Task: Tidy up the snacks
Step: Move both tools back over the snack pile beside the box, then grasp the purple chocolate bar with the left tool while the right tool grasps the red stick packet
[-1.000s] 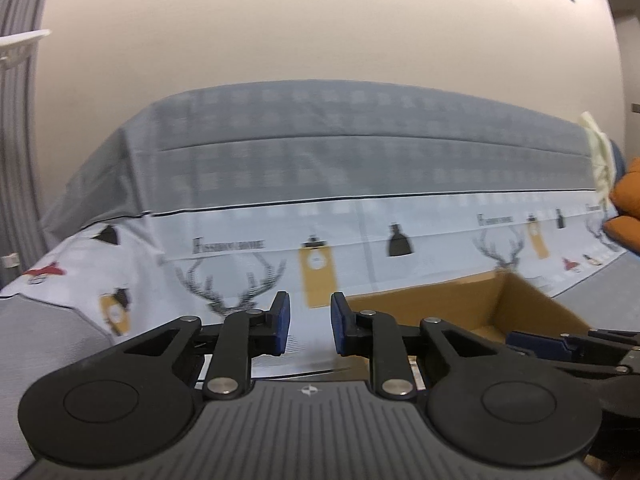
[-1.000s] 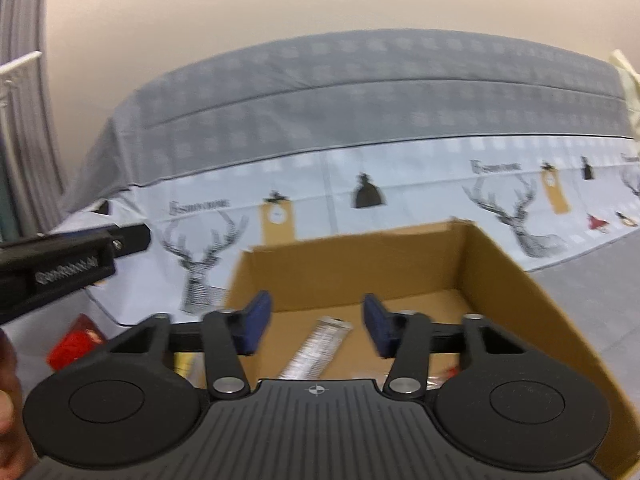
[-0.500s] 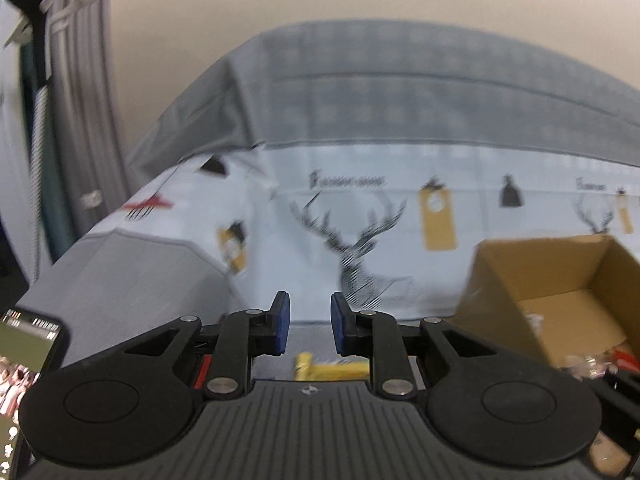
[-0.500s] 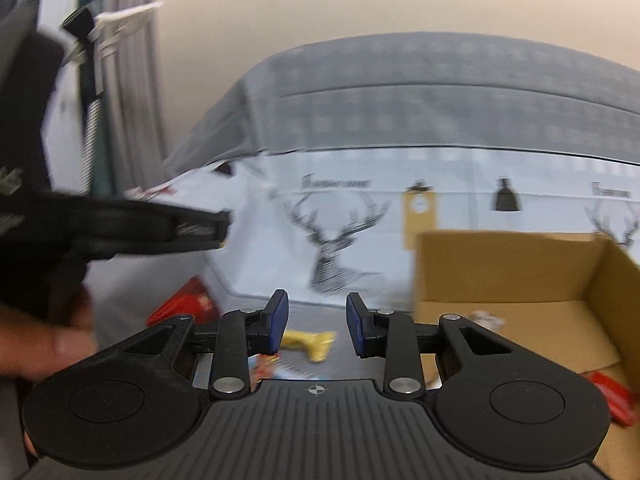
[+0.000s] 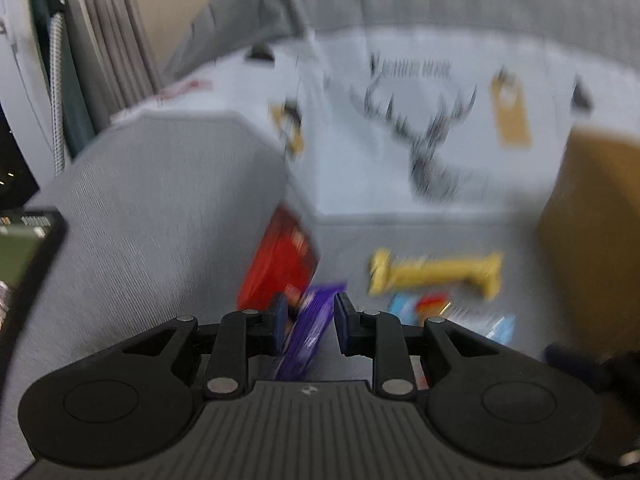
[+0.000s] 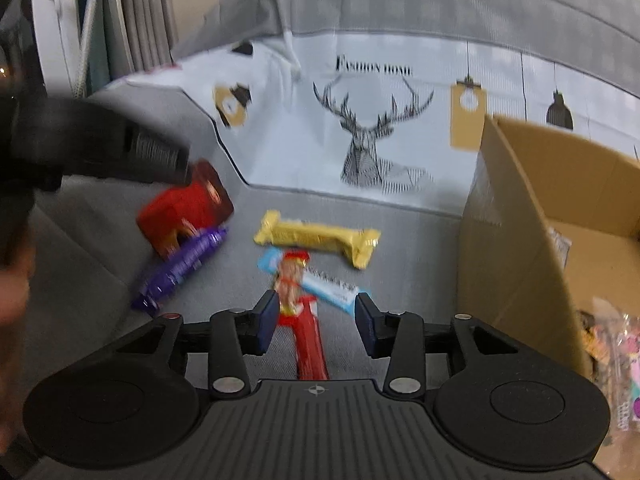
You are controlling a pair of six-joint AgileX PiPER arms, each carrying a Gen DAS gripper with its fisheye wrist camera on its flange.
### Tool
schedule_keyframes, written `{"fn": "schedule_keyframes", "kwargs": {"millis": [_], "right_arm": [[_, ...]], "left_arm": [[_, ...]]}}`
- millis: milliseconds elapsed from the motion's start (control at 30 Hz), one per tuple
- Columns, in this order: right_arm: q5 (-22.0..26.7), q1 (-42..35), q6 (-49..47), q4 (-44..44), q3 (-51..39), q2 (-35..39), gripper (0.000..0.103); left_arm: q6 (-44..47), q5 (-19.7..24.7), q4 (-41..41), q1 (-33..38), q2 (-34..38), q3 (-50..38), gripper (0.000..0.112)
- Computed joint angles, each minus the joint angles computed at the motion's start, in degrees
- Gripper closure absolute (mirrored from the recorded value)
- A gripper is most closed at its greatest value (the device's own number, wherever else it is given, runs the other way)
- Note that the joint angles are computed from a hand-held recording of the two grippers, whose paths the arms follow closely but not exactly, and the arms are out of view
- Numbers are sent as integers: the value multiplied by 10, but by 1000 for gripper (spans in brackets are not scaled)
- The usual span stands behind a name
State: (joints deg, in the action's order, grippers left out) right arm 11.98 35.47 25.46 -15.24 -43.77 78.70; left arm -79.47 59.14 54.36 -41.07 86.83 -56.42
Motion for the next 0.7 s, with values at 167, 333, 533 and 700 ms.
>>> {"fn": "schedule_keyframes", "kwargs": {"millis": [167, 333, 533, 700], "right_arm": [[6, 11, 24, -30, -7, 33, 56], [17, 14, 47, -59, -14, 67, 56], [0, 7, 30, -55, -8, 79, 64], [-8, 6, 9, -32, 4, 62, 86]], "left_arm": [[13, -5, 17, 12, 50, 7, 60], [38, 1, 17, 20, 92, -5, 61], [58, -42, -28, 62, 84, -3, 89], [63, -65, -63, 84, 38, 14, 96]]}}
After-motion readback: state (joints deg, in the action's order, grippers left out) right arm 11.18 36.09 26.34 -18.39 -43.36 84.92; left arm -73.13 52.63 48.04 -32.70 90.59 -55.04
